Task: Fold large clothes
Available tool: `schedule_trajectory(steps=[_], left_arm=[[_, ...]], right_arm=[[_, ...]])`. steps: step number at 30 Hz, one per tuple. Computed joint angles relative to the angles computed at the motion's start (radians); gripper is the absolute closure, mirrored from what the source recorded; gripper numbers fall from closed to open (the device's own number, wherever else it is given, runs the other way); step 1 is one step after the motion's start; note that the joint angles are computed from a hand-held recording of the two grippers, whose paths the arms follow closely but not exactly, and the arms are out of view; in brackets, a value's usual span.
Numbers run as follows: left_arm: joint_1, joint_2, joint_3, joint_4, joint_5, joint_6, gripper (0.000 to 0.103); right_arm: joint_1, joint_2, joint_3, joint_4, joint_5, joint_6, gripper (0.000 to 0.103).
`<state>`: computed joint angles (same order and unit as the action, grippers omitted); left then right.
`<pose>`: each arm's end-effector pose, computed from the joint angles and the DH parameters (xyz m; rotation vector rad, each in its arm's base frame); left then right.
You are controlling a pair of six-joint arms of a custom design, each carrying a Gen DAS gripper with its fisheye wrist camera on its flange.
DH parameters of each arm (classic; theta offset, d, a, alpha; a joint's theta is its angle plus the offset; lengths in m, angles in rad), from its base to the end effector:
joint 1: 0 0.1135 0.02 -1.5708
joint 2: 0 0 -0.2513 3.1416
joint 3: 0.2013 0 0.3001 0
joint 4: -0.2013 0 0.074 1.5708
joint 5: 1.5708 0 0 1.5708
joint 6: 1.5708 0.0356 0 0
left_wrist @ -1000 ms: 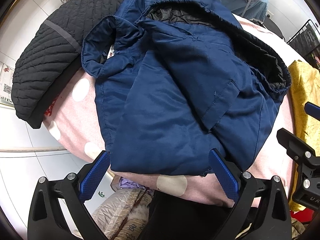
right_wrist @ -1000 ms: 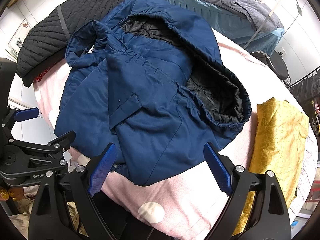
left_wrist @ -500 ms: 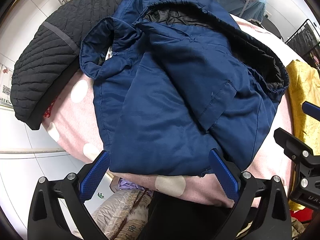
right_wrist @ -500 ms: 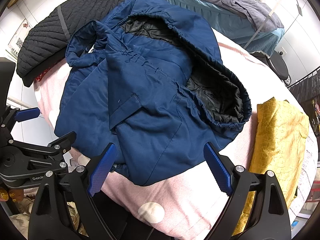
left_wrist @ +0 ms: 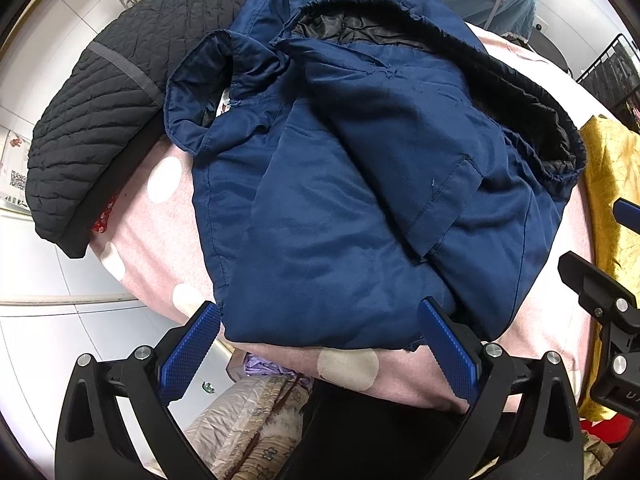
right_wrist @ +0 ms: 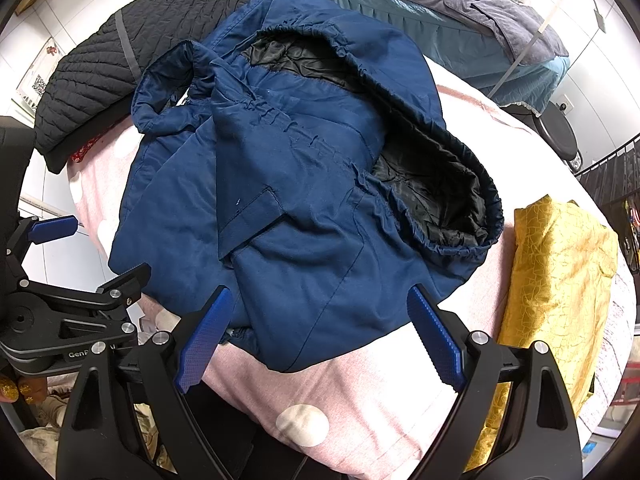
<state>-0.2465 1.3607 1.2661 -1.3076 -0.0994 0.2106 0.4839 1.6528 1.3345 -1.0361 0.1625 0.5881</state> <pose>0.2766 -0.0660 0.2834 0.6603 2.8936 0.1431 0.3232 0.1633 0.2223 0.1750 2.8677 -0.0418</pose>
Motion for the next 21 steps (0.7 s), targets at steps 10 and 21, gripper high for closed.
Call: schedule_trajectory(steps=[10,21], left_arm=[[0.001,-0.010,-0.007,0.008,-0.007,0.003,0.007],[-0.006,-0.004,-0.006,0.003,-0.018,0.002,0.007]], right_arm=[[0.002,-0.008,-0.006,0.000,0.008,-0.002,0.015],[0.002,-0.006,-0.004,0.000,0.005,0.000,0.015]])
